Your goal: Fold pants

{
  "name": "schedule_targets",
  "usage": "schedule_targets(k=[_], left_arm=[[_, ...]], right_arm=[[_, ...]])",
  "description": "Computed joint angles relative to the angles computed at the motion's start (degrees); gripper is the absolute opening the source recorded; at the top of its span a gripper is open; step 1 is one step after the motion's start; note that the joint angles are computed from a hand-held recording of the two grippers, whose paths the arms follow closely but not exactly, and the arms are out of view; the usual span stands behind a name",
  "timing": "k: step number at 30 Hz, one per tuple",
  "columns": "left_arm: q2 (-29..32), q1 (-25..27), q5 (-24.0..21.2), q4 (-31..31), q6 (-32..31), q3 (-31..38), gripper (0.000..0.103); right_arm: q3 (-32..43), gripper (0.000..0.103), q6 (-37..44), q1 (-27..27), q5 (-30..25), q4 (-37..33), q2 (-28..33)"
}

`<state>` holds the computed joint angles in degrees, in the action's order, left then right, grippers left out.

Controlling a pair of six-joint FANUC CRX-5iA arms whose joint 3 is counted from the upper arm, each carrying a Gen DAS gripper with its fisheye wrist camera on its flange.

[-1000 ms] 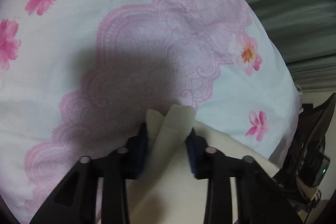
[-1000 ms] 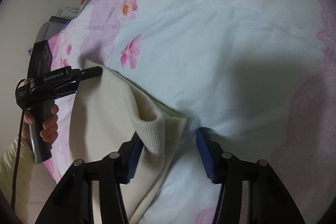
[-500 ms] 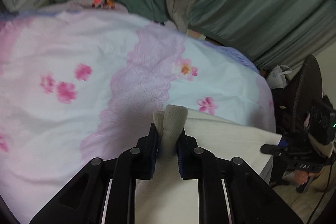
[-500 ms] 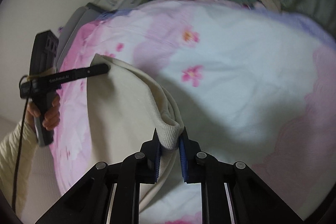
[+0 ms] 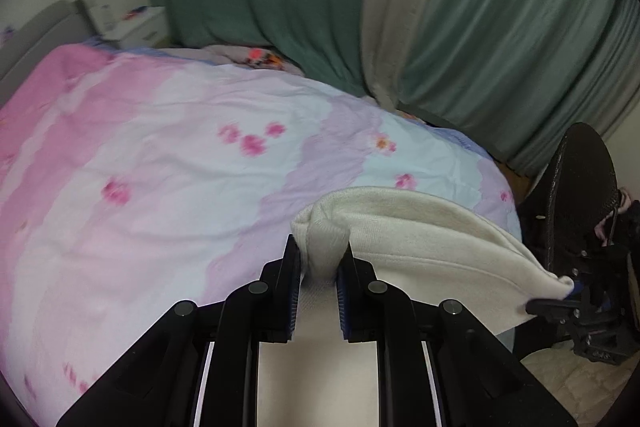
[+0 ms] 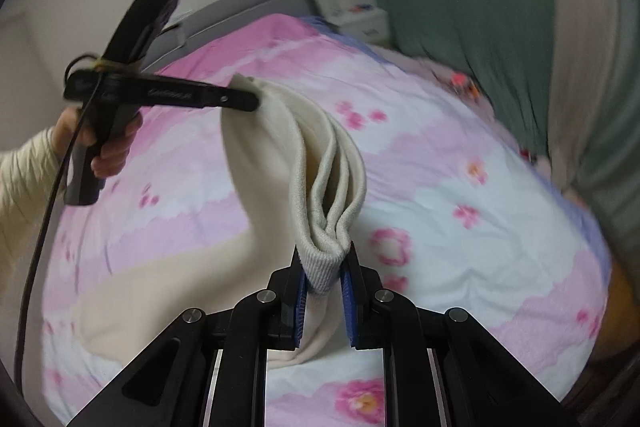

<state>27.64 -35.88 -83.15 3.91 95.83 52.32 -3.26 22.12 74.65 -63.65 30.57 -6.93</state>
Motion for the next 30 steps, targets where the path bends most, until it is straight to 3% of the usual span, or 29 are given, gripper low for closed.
schedule_targets(k=[7,15,21,22,25,30], left_arm=[[-22.96,6.18,9.19,1.14,3.31,-32.39,0.017],[-40.56,16.69,13.81,6.16,2.83,-60.29,0.017],[-48.09,20.99,12.86,3.45,4.63,-72.34,0.019],[-48.8,20.96,11.61,1.39,6.32,-73.06,0.026],[-52.43,22.23,8.39,-1.47,9.87,-76.27,0.06],[-60.62,25.56,4.63,-0.28,8.84,-80.81,0.061]], right_arm=[[11.94,0.017,4.0,9.03,-4.19,1.28,11.04],[27.15,0.017,12.09,13.66,-6.59,-4.59,26.08],[35.89,0.017,19.6,16.32,-9.31,-9.27,35.52],[37.01,0.017,20.76,16.57,-9.78,-9.96,36.83],[40.58,0.017,24.76,17.19,-12.19,-12.82,40.94],[46.64,0.02,29.48,19.01,-17.9,-15.13,47.37]])
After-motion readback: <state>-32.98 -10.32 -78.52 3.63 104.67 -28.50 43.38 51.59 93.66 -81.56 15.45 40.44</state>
